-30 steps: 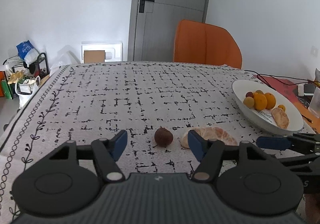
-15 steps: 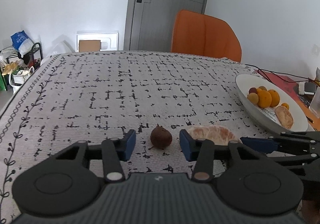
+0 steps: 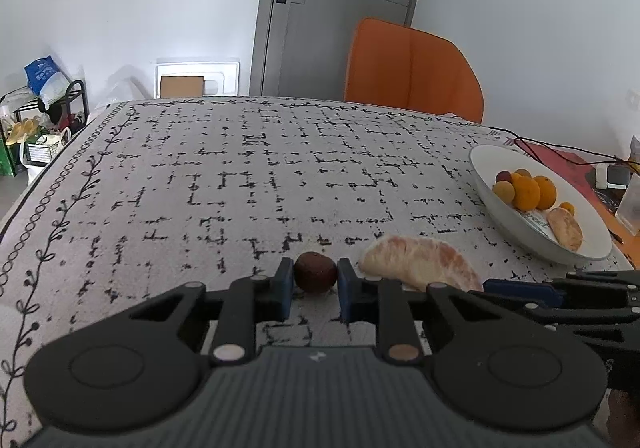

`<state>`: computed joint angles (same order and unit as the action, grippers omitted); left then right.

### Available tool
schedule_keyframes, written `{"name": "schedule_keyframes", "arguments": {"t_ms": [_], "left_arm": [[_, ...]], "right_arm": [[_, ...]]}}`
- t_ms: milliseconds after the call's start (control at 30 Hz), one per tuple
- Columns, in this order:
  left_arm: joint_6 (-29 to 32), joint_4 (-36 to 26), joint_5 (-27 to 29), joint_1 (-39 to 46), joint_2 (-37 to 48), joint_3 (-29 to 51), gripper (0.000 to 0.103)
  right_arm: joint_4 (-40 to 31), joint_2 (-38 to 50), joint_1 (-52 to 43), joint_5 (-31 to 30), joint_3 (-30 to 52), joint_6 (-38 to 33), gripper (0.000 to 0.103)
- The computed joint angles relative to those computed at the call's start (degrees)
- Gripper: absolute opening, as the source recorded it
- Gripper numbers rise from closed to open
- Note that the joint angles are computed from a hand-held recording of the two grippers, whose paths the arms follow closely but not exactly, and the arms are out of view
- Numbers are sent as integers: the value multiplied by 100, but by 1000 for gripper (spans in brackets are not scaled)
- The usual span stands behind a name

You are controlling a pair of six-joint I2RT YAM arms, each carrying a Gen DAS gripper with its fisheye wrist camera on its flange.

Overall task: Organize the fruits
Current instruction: 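Grasp the pomelo segment with the right gripper while the left gripper grasps the dark plum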

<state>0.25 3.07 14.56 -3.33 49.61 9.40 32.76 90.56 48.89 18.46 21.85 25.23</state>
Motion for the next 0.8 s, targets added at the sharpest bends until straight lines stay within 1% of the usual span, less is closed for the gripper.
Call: {"name": "schedule_keyframes", "arguments": {"t_ms": [67,133,200,367,500,700,800], "left_arm": [[48,-136,81,131,-156,-26,21],[103,-249,182,292,-277,-45,21],[152,-350,288,450,-366,-48,21],[331,-557,576,836,-569,-50,21],[400,-558,780,1085,-539,-58,21],[440,-536,800,1101,-482,-76,22],[426,-558,790,1104,-514,-81,22]], "right_arm": [[0,-27,13,-66,-4,30,28],[85,-30,48,-28,-17,35,37],[-5,26,96,49,101,-40,43],[-193,208,59,90,436,-292,48],[-409,402,51,177,729,-377,50],[-389,641,94,231,952,-589,63],[-426,818,38,100,1104,-660,73]]}}
